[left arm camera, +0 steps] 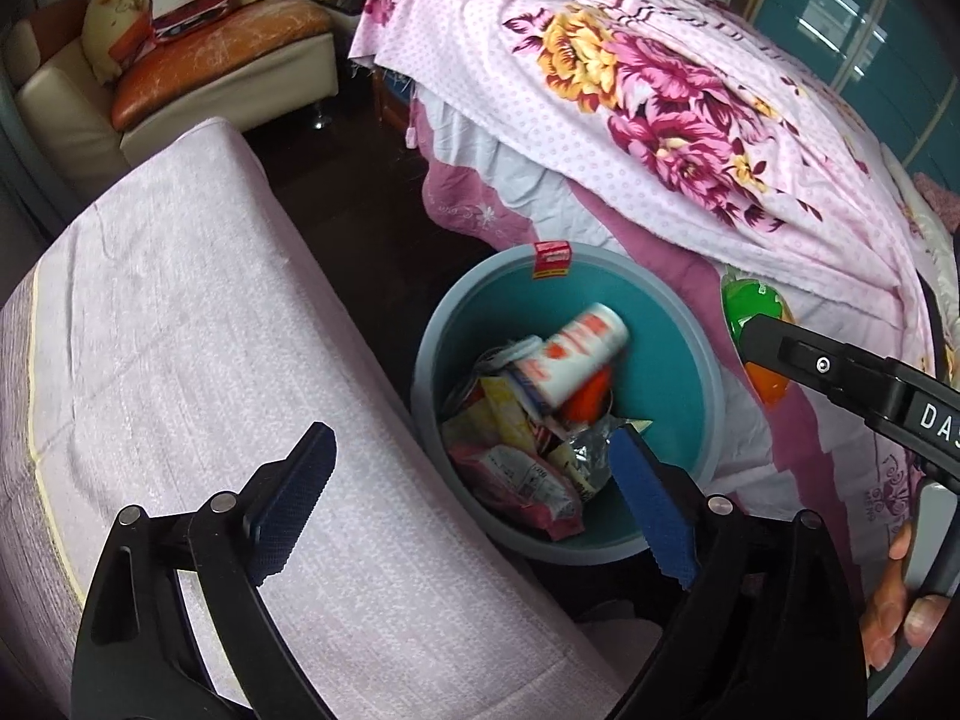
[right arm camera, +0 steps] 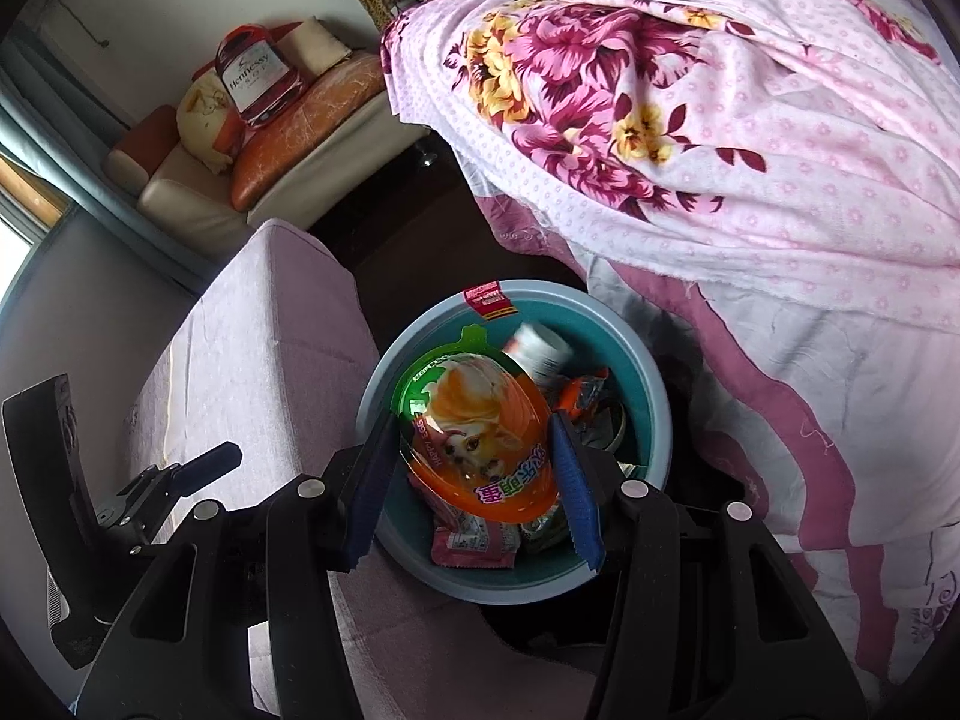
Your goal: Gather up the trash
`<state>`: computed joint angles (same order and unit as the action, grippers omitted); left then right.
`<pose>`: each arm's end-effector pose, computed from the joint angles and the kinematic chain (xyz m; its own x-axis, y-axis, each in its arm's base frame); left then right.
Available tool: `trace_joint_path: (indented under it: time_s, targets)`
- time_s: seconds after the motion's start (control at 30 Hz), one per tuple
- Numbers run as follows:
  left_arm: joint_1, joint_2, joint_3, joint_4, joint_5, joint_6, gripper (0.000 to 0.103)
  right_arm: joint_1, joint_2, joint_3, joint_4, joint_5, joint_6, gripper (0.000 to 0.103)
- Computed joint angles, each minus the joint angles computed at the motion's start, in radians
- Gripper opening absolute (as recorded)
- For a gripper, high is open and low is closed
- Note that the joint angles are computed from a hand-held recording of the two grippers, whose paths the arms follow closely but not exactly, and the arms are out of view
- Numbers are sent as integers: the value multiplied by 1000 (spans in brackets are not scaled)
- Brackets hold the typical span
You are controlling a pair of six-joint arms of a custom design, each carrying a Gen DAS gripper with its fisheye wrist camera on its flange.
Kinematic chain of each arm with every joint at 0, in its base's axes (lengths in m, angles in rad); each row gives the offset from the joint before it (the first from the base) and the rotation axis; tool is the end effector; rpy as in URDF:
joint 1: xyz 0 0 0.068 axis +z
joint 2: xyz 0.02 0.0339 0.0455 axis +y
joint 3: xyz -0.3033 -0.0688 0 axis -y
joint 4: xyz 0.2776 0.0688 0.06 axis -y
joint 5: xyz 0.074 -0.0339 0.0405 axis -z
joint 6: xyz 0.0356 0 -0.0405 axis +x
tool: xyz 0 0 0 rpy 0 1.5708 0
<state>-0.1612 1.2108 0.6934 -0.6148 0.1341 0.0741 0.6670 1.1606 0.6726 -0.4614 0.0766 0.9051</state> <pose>0.2268 -0.0417 0.2133 -0.8752 0.2167 -0.4325 0.2807 0.9556 -0.0893 0.1872 0.1439 0.2255 -0.8521 0.3271 -0.4085 0.1431 0.8964 0.4194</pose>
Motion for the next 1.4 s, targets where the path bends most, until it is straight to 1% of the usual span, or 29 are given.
trace_joint_path:
  time_s: [0.3,0.33,0.4,0.47,0.5,0.57,0.67,0.7,0.73,0.83,0.9,1.07,1.23,1.4]
  targets:
    - [131,-24,-16,-37,55,64,93,27,124,68,24,0,-6,51]
    - [146,-30,-18,-43,63,72,93,30,129,71,25,0,-5,57]
    - [171,-38,-20,-53,78,86,93,48,145,87,23,13,2,66]
    - [199,-48,-22,-69,92,101,93,67,158,99,19,26,5,69]
    - [212,-52,-22,-77,98,110,93,76,160,105,11,35,8,73]
    - [221,-64,-22,-86,93,115,93,93,162,118,-6,53,12,74]
    - [246,-108,-27,-105,87,129,93,123,161,137,-34,83,27,80]
    - [257,-116,-26,-112,92,136,93,134,155,141,-42,91,33,83]
    - [275,-132,-25,-124,107,145,93,141,154,141,-42,94,37,87]
    - [326,-168,-15,-159,140,171,93,162,144,157,-69,111,37,93]
    - [362,-186,-5,-189,161,191,93,199,142,188,-125,155,44,95]
    - [438,-233,14,-250,183,223,93,268,130,239,-218,213,82,96]
    - [527,-280,26,-313,213,285,94,334,116,273,-287,260,105,96]
    - [609,-308,34,-374,235,347,94,433,124,325,-368,330,150,96]
